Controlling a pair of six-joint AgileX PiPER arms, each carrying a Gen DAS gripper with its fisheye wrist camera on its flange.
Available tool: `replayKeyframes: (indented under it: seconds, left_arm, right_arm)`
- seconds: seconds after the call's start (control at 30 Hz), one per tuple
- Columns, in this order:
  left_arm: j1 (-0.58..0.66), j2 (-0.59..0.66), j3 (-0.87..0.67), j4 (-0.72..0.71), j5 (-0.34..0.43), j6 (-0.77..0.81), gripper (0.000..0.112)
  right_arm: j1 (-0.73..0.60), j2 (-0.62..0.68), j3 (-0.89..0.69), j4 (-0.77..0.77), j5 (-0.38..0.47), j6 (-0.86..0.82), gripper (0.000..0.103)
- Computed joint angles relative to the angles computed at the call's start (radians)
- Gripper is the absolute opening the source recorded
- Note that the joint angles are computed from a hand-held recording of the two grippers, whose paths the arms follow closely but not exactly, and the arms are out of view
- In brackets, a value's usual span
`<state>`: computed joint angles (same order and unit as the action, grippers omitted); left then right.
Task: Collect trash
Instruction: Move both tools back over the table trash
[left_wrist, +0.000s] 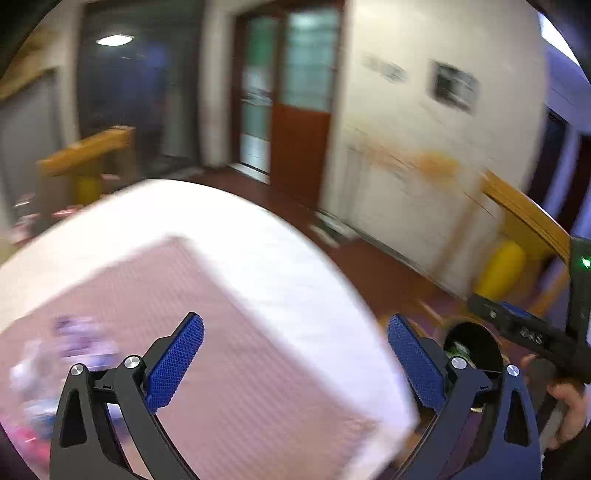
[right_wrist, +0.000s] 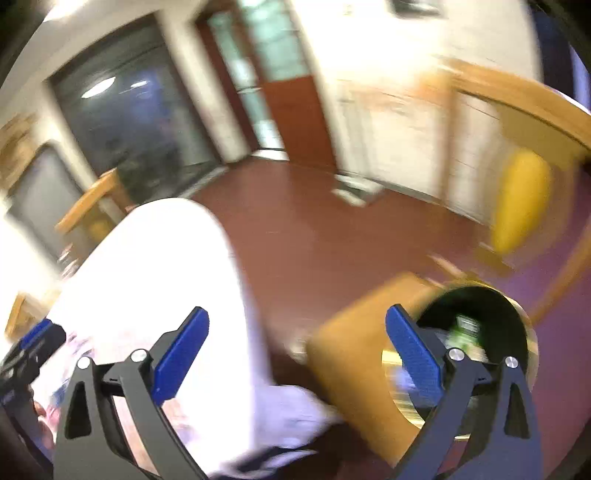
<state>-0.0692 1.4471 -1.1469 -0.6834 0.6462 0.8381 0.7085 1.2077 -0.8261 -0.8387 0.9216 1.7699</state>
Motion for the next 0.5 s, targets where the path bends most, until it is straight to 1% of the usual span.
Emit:
replayKeyframes:
  seconds: [0.03,0.07,0.17,0.2,0.27,0.3,0.33,0.4,0.43,0.5]
  left_arm:
    - [0.065,-0.019,-0.003,-0.016,0.016,0.027,0.097]
    - [0.157,-0.041,-0.008,-0.039,0.034,0.064,0.097]
    - [0.404,-0.085,-0.026,-0.114,0.075,0.157,0.097]
    - [0.493,-0.089,-0.040,-0.149,0.093,0.198,0.097]
    - [0.619,-0.087,-0.071,-0.189,0.116,0.250,0.097]
    - [0.676,-0.089,-0.076,-0.204,0.116,0.275,0.097]
    - [0.740,-0.087,-0.086,-0.216,0.103,0.301,0.097]
    - [0.827,-0.087,-0.085,-0.232,0.068,0.328,0.097]
    - [0.855,-0.081,-0.091,-0.236,0.066,0.329,0.097]
    - [0.930,-0.054,-0.105,-0.265,0.088,0.335,0.097]
  right_arm:
    - [0.026,0.072,-0.079,-0.014,-0.028,-0.029,0.096]
    - [0.046,0.118,-0.136,-0.020,-0.041,-0.055,0.096]
    - [0.113,0.292,-0.376,-0.012,-0.094,-0.196,0.096]
    - [0.135,0.348,-0.463,-0.005,-0.110,-0.245,0.096]
    - [0.165,0.442,-0.616,0.025,-0.131,-0.347,0.096]
    - [0.184,0.497,-0.709,0.044,-0.131,-0.407,0.096]
    - [0.203,0.550,-0.800,0.058,-0.123,-0.462,0.096]
    - [0.230,0.629,-0.941,0.085,-0.100,-0.550,0.096]
    - [0.248,0.682,-1.037,0.106,-0.077,-0.610,0.096]
    - [0.271,0.755,-1.171,0.140,-0.030,-0.689,0.096]
